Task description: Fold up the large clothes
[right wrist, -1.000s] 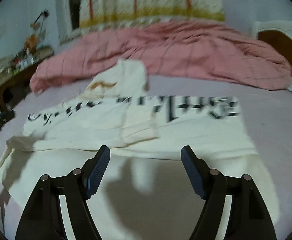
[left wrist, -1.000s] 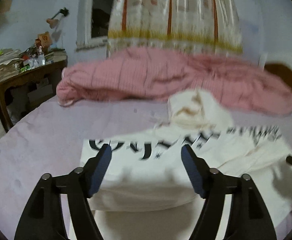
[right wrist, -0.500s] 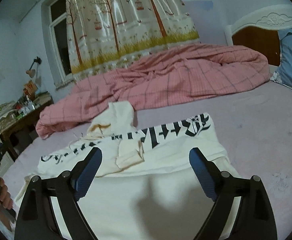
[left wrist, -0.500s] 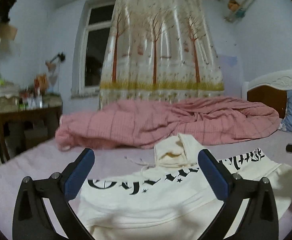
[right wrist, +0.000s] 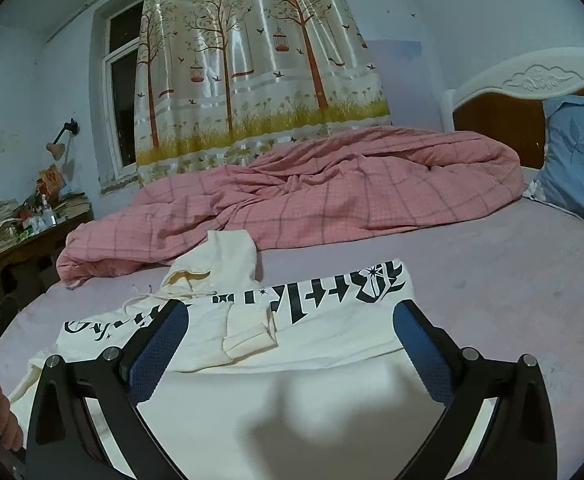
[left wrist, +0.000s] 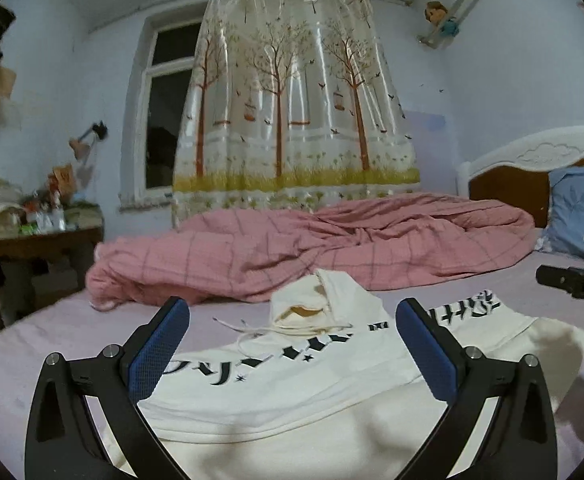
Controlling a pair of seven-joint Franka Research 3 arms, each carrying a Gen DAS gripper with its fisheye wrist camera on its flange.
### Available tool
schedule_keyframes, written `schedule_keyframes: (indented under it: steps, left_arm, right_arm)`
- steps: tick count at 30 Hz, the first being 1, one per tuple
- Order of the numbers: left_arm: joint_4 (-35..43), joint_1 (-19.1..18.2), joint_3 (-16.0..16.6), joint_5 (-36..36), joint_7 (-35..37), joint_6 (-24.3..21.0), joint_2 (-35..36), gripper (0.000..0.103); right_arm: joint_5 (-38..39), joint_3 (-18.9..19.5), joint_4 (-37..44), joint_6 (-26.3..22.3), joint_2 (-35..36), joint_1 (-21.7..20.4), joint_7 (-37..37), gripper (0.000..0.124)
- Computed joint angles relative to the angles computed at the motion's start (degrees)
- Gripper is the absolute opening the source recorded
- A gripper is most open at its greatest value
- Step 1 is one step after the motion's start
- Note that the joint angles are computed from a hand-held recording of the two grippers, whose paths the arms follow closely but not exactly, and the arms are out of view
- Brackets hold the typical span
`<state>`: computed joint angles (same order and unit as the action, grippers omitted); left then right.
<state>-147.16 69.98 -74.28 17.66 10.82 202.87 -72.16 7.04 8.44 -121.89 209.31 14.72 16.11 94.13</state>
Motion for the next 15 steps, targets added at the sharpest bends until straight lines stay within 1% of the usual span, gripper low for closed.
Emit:
schedule_keyframes:
  steps: [2,4,8,11,13,15]
  left_arm:
    - [-0.29,-0.52,-0.01,-0.47,-0.47,-0.36,-0.63,0.103]
    - [-0.37,-0.52,0.05,-0.45,-0.70,0.00,-0.31,0.103]
    - [-0.09,-0.46,0.12,-0.12,-1.03,-2.40,-0.25,0.103]
    - [-0.78,-0.35,0.48,-0.40,-1.96,-1.09,0.74,0.103]
    - [-1.04,-0.43,0.71,-0.30,-1.92,-1.17,0.71,0.103]
    - [-1.04,-0.85,1.30,1.15,-0.78,-1.96,2.69,0.103]
  right_arm:
    - [-1.20,0.34,-0.12,-0.12,-0.06,-0.57,0.70,0.103]
    - [-0.18,-0.07,-0.25,-0.07,-0.15,0.21,-0.17,0.103]
    - [0.47,-0.31,-0.19,-0.74,-0.16,0.77,-1.13,0.103]
    - [2.22,-0.82,-0.41,-0.41,-0.25,1.83,-3.19,0.103]
    - [2.49,-0.79,-0.63,-0.15,-0.34,2.01,-4.05,0.103]
    - [2.35,-0.60,-0.84,-0.18,-0.47,1.91,-4.32,0.103]
